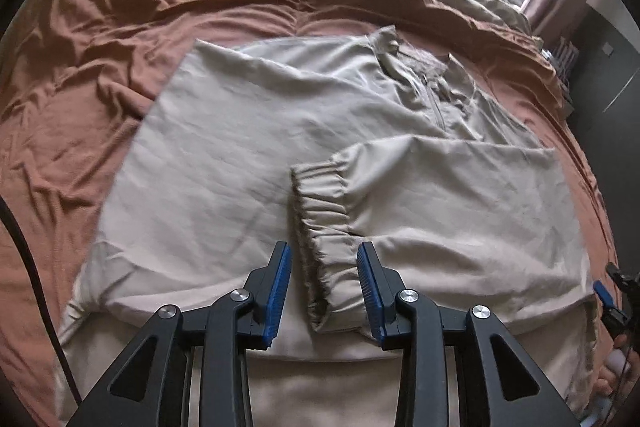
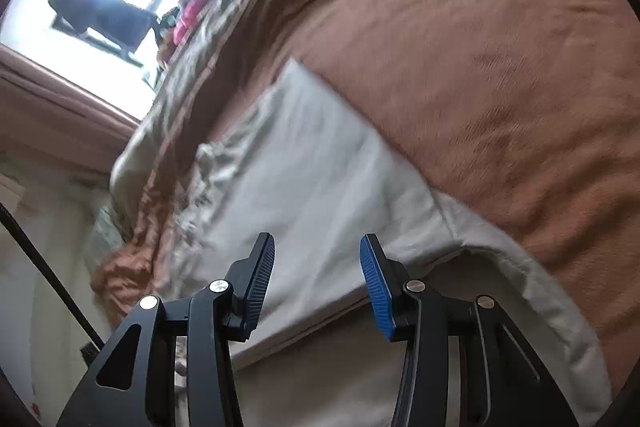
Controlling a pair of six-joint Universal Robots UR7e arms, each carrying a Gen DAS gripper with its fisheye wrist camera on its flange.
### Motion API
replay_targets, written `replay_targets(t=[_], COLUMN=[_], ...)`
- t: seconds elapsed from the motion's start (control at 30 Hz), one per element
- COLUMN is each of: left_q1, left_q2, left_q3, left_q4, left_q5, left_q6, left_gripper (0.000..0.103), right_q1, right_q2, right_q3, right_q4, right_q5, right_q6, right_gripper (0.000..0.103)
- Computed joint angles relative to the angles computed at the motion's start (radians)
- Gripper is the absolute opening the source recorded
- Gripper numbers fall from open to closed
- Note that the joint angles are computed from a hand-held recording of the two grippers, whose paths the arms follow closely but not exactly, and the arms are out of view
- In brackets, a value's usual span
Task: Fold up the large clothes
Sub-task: 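Open the left gripper and lift both tools away from the jacket, then move both grippers back toward the jacket's long side edge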
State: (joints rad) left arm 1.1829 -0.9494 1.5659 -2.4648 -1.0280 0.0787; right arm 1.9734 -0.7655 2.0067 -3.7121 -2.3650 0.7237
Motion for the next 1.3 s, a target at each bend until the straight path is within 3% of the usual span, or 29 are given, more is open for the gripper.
replay_targets(t=[0.13,0.2,0.33,0.47,0.6,0.7,0.8,0.97,1.03,1.1,1.3], left_q1=[0.006,0.016,0.015,-0.003,-0.013,-0.017,-0.027,-0.041,-0.048,-0.056,-0.068], left_q2=[0.029,0.033,0.009,-0.057,-0.131,-0.181,-0.244,-0.347,-0.389,-0.441,-0.599], left_q3=[0.008,0.014,0.031,0.082,0.146,0.182,0.227,0.274,0.292,0.315,0.361], left_q4=[0.007,0.012,0.023,0.011,0.001,0.012,0.02,0.041,0.048,0.051,0.102], left_q5=[0.019,0.021,0.015,0.016,-0.007,-0.026,-0.032,-0.038,-0.038,-0.035,-0.037], left_q6=[-0.007,-0.02,-0.035,-0.029,-0.052,-0.063,-0.057,-0.055,-0.05,-0.041,-0.046], left_gripper=[0.036,0.036,0.037,0.037,0.037,0.044,0.049,0.052,0.063,0.07,0.071], right_q1=[0.004,0.01,0.055,0.116,0.169,0.211,0.251,0.315,0.35,0.378,0.462], right_q2=[-0.024,-0.035,-0.039,-0.047,-0.017,-0.011,-0.023,-0.06,-0.085,-0.093,-0.171], right_q3=[-0.01,-0.015,-0.046,-0.083,-0.117,-0.114,-0.091,-0.073,-0.072,-0.074,-0.036], right_q4=[0.168,0.215,0.297,0.44,0.492,0.526,0.609,0.807,0.902,0.968,1.247], right_q5=[-0.043,-0.082,-0.152,-0.236,-0.279,-0.299,-0.338,-0.374,-0.396,-0.414,-0.423], right_q6=[0.086,0.114,0.135,0.167,0.153,0.154,0.225,0.364,0.414,0.453,0.647], right_gripper=[0.042,0.035,0.035,0.037,0.037,0.038,0.06,0.063,0.076,0.083,0.086])
